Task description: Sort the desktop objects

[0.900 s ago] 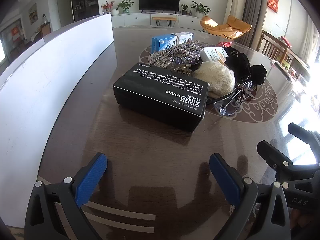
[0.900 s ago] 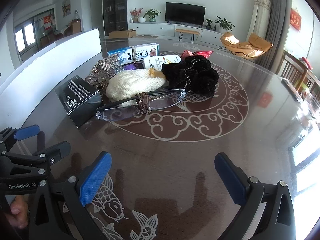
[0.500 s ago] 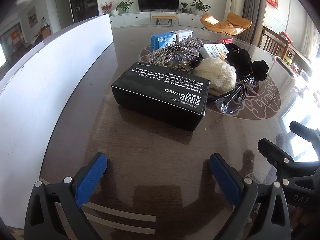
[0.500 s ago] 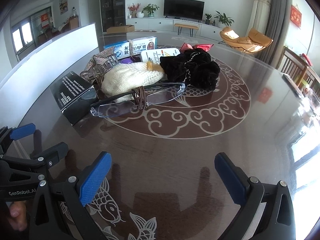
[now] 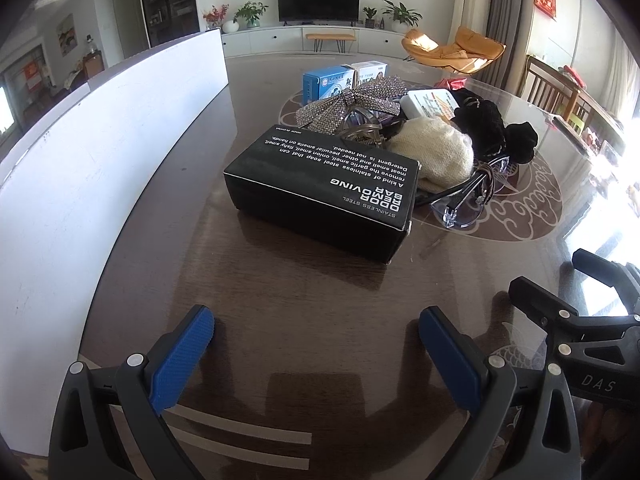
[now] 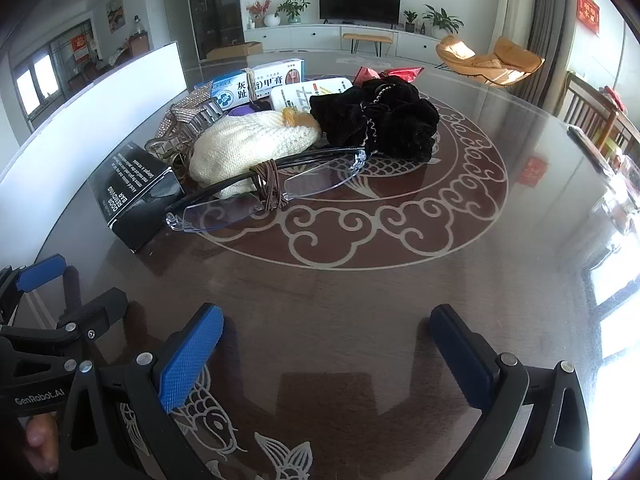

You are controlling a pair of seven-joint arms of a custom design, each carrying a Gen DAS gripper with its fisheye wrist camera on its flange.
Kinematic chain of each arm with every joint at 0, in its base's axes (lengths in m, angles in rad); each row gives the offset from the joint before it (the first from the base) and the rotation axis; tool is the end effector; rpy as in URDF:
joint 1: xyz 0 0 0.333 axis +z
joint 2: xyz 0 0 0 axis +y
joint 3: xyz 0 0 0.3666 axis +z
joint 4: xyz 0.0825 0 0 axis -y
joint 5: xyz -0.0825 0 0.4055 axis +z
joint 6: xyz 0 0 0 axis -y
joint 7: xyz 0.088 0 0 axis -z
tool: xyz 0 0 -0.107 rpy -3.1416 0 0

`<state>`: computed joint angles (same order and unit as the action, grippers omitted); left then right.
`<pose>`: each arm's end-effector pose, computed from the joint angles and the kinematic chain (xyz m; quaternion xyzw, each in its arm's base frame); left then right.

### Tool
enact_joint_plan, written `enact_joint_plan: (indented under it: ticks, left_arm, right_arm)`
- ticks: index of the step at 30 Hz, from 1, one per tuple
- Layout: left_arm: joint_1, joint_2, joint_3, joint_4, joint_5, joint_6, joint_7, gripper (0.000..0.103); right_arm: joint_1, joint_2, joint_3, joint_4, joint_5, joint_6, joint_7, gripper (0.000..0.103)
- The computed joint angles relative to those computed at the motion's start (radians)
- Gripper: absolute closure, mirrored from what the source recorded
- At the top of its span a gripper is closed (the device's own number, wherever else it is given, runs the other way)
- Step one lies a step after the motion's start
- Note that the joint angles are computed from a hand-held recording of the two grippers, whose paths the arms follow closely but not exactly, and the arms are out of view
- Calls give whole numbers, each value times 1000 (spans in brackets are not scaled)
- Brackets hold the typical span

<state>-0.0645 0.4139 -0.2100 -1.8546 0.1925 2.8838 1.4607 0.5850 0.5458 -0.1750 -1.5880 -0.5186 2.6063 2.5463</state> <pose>0.6942 -0.1876 0.4073 -0.5682 0.7628 -0.2474 0.1845 0.6938 0.3410 0.4033 -0.6264 0.7139 -0.2387 0.2024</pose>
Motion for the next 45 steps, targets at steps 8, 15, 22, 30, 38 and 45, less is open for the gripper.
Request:
enact_joint_plan:
  ticks: [8, 15, 22, 30, 38, 45]
  left_arm:
    - [-9, 2, 10, 0, 10, 7, -18, 0]
    - [-18, 4, 19, 2, 27, 10, -45, 0]
    - [-22, 10, 23, 10, 40, 8, -63, 0]
    - [-19, 11, 19, 11, 43, 9, -65, 0]
    - [-29, 12, 29, 12, 57, 12, -86, 0]
    - [44, -9, -34, -42, 4, 56, 23, 0]
  right_arm:
    - [1, 3, -2, 3, -1, 0, 4, 0]
    - [2, 3, -3, 2, -1, 1, 4, 0]
    - [2, 2, -3, 2, -1, 2, 4, 0]
    - [1, 2, -2, 1, 2, 2, 4, 0]
    - [-1, 1, -2, -2, 4, 7, 1, 0]
    - [-1, 0, -3, -4, 5, 12, 1, 0]
